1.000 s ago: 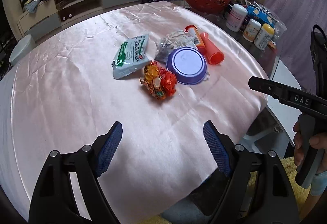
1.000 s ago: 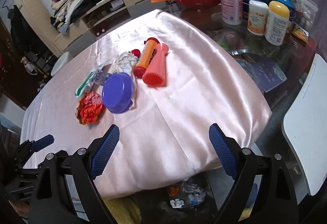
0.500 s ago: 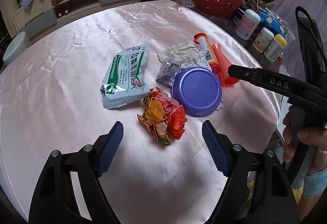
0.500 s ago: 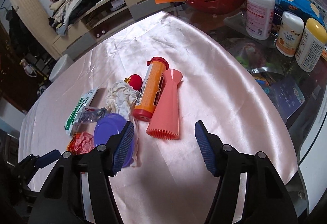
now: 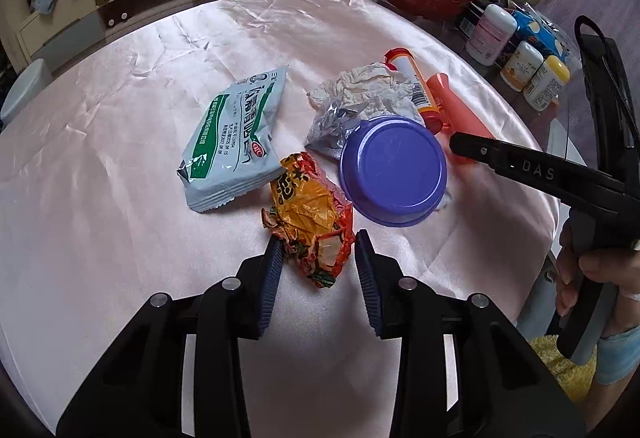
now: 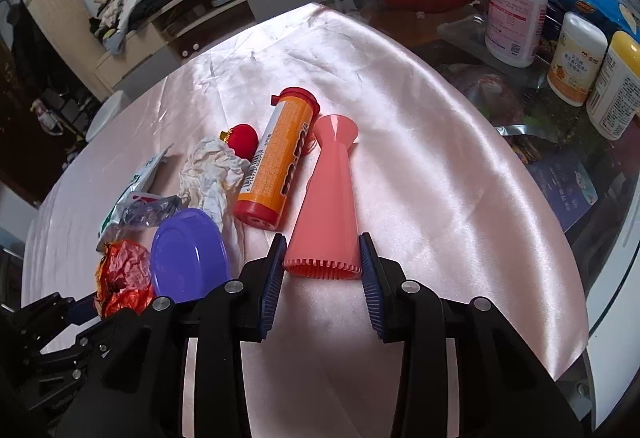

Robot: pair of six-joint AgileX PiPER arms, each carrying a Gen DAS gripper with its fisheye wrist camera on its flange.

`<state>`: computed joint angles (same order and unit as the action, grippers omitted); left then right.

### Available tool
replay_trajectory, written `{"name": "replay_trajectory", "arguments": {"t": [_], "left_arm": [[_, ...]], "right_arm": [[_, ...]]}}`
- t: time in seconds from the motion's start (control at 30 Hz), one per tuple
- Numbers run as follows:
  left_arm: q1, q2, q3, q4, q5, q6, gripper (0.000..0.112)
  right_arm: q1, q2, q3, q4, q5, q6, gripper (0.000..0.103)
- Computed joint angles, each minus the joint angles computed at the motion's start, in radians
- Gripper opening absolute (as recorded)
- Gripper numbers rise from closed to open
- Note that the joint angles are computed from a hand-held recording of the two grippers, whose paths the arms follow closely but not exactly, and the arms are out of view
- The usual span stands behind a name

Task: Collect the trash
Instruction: 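Grasp the pink silicone cone with the right tool while the left tool grasps the orange chip bag, then carry the pink cone and orange chip bag over the black bin and open both tools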

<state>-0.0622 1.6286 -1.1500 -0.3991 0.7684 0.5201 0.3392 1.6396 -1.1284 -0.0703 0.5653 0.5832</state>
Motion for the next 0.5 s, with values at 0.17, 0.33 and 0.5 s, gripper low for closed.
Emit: {"name": "replay_trajectory", "arguments": {"t": [0.17,0.33,0.5], "left_arm": [[0.013,-0.067,0.052,-0.015,0.012,0.026,0.033],[0.053,-0.166,0.138,-0.071,0.051,0.091,0.033],[0.088,-0.272,0.229,-0.108,0.102,0.150,0.032]], "right_arm": [[0.011,-0.080,0.075,-0.036,0.018,0.051,0.038],[0.072,-0.183,0.177,-0.091,0.045,0.139,0.038],[0.154,-0.288,0.271,-0.144,0.074,0.255,0.038]]}}
